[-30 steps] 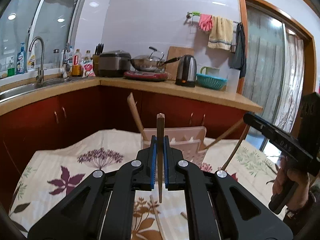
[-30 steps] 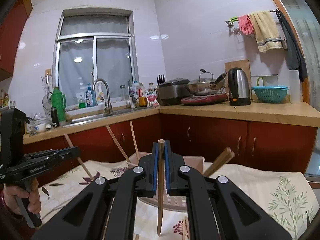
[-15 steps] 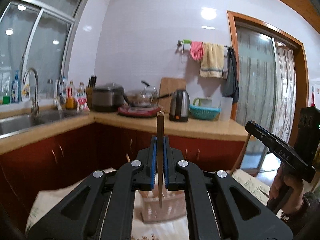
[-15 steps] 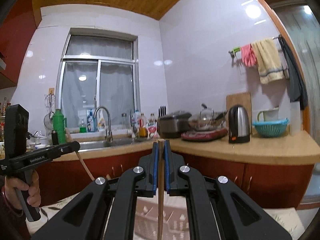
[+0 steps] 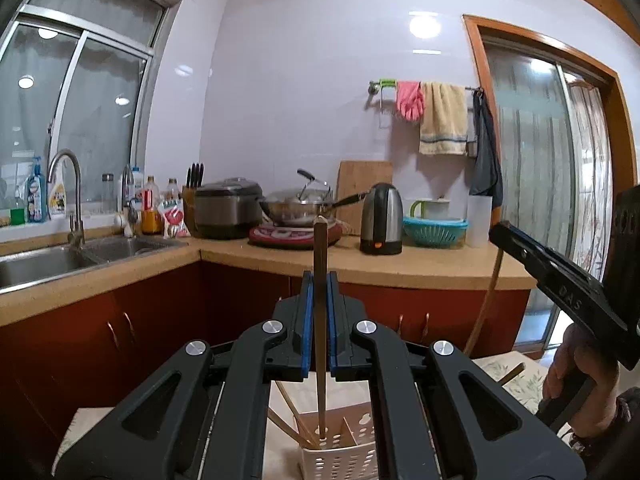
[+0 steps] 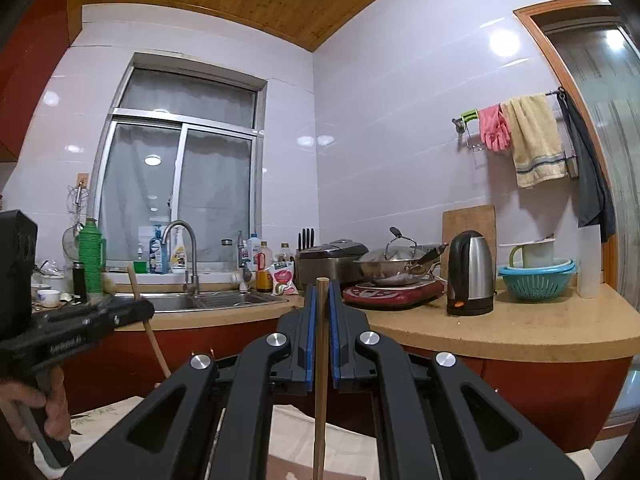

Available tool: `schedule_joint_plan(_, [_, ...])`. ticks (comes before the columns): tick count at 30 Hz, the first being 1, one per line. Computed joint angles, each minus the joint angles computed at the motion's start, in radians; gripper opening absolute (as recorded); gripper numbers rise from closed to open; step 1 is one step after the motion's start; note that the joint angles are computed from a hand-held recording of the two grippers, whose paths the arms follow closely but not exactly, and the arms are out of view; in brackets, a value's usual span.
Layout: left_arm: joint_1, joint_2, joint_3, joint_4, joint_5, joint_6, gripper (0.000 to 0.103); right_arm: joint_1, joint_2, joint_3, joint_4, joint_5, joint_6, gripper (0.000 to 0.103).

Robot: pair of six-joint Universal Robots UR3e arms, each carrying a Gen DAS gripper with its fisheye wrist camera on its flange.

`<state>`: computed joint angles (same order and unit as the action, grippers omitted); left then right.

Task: Organize utensils
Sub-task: 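Lift both held chopsticks and carry them above the pink caddy, then open both tools to drop the chopsticks into the pink caddy, then move both open tools back down over the remaining chopsticks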

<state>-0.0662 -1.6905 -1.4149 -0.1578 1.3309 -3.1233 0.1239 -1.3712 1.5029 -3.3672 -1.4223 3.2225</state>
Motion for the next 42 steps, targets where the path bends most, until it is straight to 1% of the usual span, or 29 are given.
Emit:
schedule_joint_plan(4, [-0.017,-0.064,0.008,0.012,0.023,-0.002,0.007,0.027,0.079,-0.031,-0.01,-0.057,-0.019,0.007])
schedule_joint_plan(9, [-0.018,-0.108,-0.004,-0.011,0.02,0.001,0.007,0.066,0.113,0.005,-0.019,-0.12,-0.061,0.007])
schedule_joint_plan(10, [-0.017,-0.109,-0.016,-0.017,0.017,0.001,0.007,0.068,0.112,0.014,-0.008,-0.123,-0.062,0.01])
schedule_joint_plan(11, [-0.017,-0.104,-0.036,-0.01,0.016,-0.002,0.009,0.07,0.103,0.037,-0.003,-0.125,-0.054,0.016])
schedule_joint_plan(12, [-0.014,-0.096,-0.052,-0.008,0.01,-0.001,0.011,0.069,0.094,0.057,-0.01,-0.125,-0.046,0.036])
schedule_joint_plan(13, [-0.017,-0.084,-0.076,-0.005,0.013,0.002,0.018,0.071,0.088,0.073,-0.022,-0.129,-0.04,0.052])
schedule_joint_plan(14, [-0.017,-0.073,-0.097,0.004,0.017,0.003,0.027,0.075,0.072,0.102,-0.042,-0.136,-0.038,0.054])
schedule_joint_plan(15, [-0.02,-0.067,-0.106,0.007,0.022,0.001,0.032,0.078,0.053,0.122,-0.039,-0.137,-0.043,0.054])
schedule_joint_plan(16, [-0.02,-0.049,-0.132,0.013,0.023,-0.004,0.04,0.08,0.044,0.127,-0.031,-0.139,-0.047,0.054])
schedule_joint_plan(17, [-0.018,-0.029,-0.157,0.019,0.021,-0.01,0.046,0.082,0.023,0.147,-0.027,-0.141,-0.05,0.054])
schedule_joint_plan(20, [-0.022,0.022,-0.214,0.018,0.039,-0.017,0.053,0.066,-0.041,0.199,-0.003,-0.117,-0.04,0.054])
schedule_joint_plan(23, [-0.021,0.085,-0.287,0.024,0.051,-0.023,0.059,0.058,-0.132,0.288,0.003,-0.112,-0.037,0.054])
schedule_joint_plan(30, [-0.027,0.264,-0.501,0.029,0.086,-0.036,0.065,0.042,-0.371,0.554,0.029,-0.11,-0.034,0.054])
schedule_joint_plan(35, [-0.04,0.422,-0.715,0.035,0.118,-0.034,0.065,0.051,-0.531,0.786,0.031,-0.137,-0.014,0.054])
schedule_joint_plan(36, [-0.045,0.438,-0.735,0.031,0.125,-0.036,0.065,0.059,-0.558,0.834,0.029,-0.152,-0.007,0.054])
schedule_joint_plan(39, [-0.051,0.535,-0.853,0.004,0.138,-0.033,0.065,0.058,-0.646,0.967,0.043,-0.149,0.016,0.054])
schedule_joint_plan(41, [-0.05,0.597,-0.918,-0.021,0.141,-0.026,0.065,0.082,-0.688,1.06,0.036,-0.174,0.031,0.053])
schedule_joint_plan(42, [-0.052,0.612,-0.934,-0.031,0.143,-0.023,0.065,0.076,-0.716,1.088,0.053,-0.164,0.037,0.051])
